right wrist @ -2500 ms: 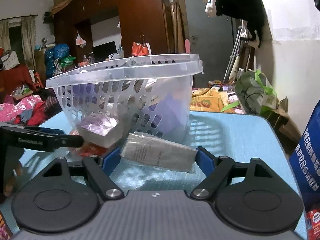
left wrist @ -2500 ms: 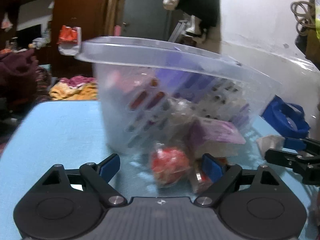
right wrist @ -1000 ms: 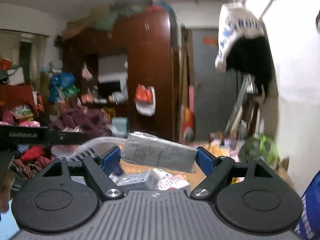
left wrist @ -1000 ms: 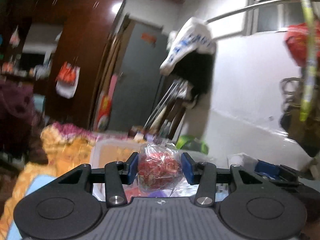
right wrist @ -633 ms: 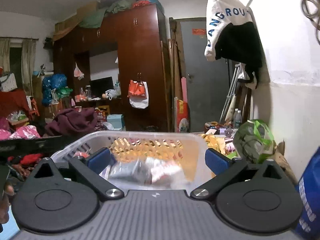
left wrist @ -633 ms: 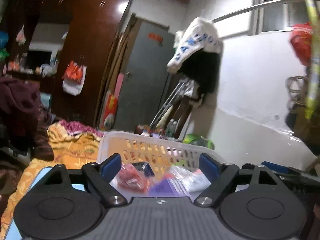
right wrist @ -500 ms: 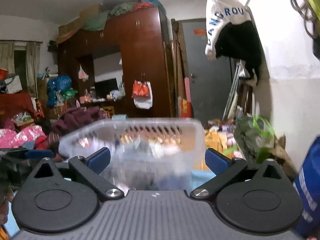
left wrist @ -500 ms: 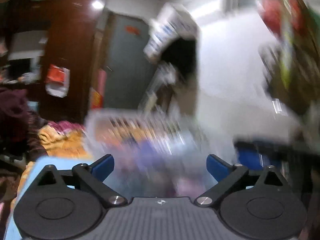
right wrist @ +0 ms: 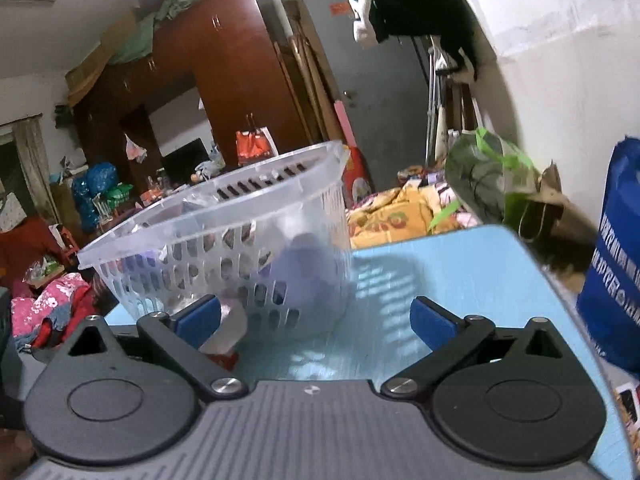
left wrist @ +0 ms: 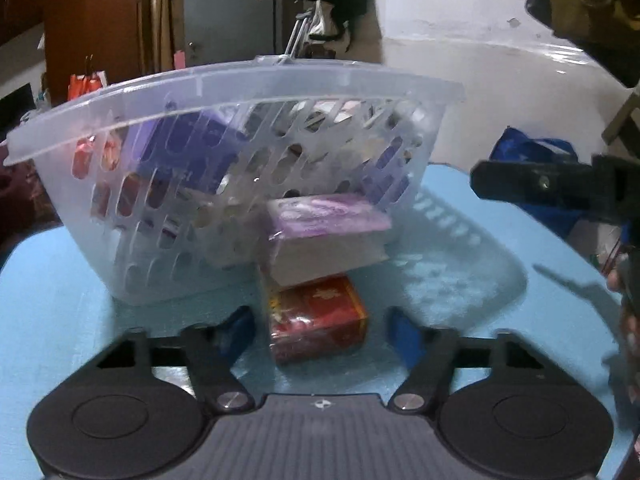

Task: Organize objects
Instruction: 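Grasp the red gift box with the left tool while the right tool grasps a purple box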

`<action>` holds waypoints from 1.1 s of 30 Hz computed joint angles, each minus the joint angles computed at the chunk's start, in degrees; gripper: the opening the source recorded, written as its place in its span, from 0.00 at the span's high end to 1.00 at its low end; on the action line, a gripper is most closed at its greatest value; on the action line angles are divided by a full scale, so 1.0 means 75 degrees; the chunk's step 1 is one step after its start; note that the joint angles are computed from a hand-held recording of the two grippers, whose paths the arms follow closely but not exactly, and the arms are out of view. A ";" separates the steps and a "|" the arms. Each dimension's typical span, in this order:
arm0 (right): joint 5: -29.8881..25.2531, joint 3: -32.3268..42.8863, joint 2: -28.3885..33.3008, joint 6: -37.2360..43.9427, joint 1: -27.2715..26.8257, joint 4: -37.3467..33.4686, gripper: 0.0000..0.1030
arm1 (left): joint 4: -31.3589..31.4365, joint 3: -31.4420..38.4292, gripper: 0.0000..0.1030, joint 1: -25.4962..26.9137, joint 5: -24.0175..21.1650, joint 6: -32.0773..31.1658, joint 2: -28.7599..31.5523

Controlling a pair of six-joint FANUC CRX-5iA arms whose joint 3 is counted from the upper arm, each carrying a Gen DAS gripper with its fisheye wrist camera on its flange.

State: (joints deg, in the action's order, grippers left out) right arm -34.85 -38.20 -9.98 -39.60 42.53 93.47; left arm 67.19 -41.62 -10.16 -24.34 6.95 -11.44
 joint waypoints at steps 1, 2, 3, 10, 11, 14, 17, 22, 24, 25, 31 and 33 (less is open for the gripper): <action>-0.0012 -0.0014 0.0012 0.0017 0.0070 -0.0070 0.00 | -0.0004 -0.0038 0.44 0.0026 0.0062 -0.0068 -0.0046; -0.0031 0.0026 0.0064 0.0094 0.0153 -0.0177 0.00 | 0.0021 -0.0057 0.44 0.0080 -0.0028 -0.0113 -0.0065; -0.0070 0.0042 0.0116 0.0117 0.0248 -0.0217 0.00 | 0.0035 -0.0099 0.44 0.0207 -0.0153 -0.0208 -0.0117; 0.0603 0.0803 0.0850 0.1028 0.0516 -0.0815 0.00 | 0.0344 -0.0362 0.44 0.1284 -0.1174 -0.1098 -0.0381; 0.0687 0.0919 0.0963 0.1080 0.0537 -0.0873 0.00 | 0.0312 -0.0319 0.44 0.1433 -0.1362 -0.1098 -0.0360; 0.1053 0.1158 0.1190 0.1031 0.0496 -0.0759 0.00 | 0.0301 -0.0298 0.44 0.1708 -0.1648 -0.1234 -0.0344; 0.1448 0.1278 0.1297 0.1178 0.0445 -0.0519 0.00 | 0.0372 -0.0288 0.44 0.1753 -0.1786 -0.1287 -0.0316; 0.1114 0.1499 0.1439 0.2446 0.0780 -0.1297 0.29 | 0.0550 -0.0293 0.44 0.1666 -0.1810 -0.1393 -0.0226; 0.1265 0.1340 0.1329 0.2291 0.0688 -0.1052 0.41 | 0.0613 -0.0265 0.44 0.1679 -0.1881 -0.1367 -0.0173; 0.1315 0.1255 0.1279 0.2119 0.0622 -0.0808 0.43 | 0.0616 -0.0256 0.44 0.1669 -0.1876 -0.1359 -0.0168; 0.1503 0.0598 0.0747 0.0276 0.0077 0.1275 0.44 | 0.0713 -0.0258 0.44 0.1794 -0.2152 -0.1490 -0.0118; 0.1525 0.0411 0.0560 -0.0432 -0.0142 0.1994 0.44 | 0.0817 -0.0250 0.44 0.1846 -0.2283 -0.1473 -0.0063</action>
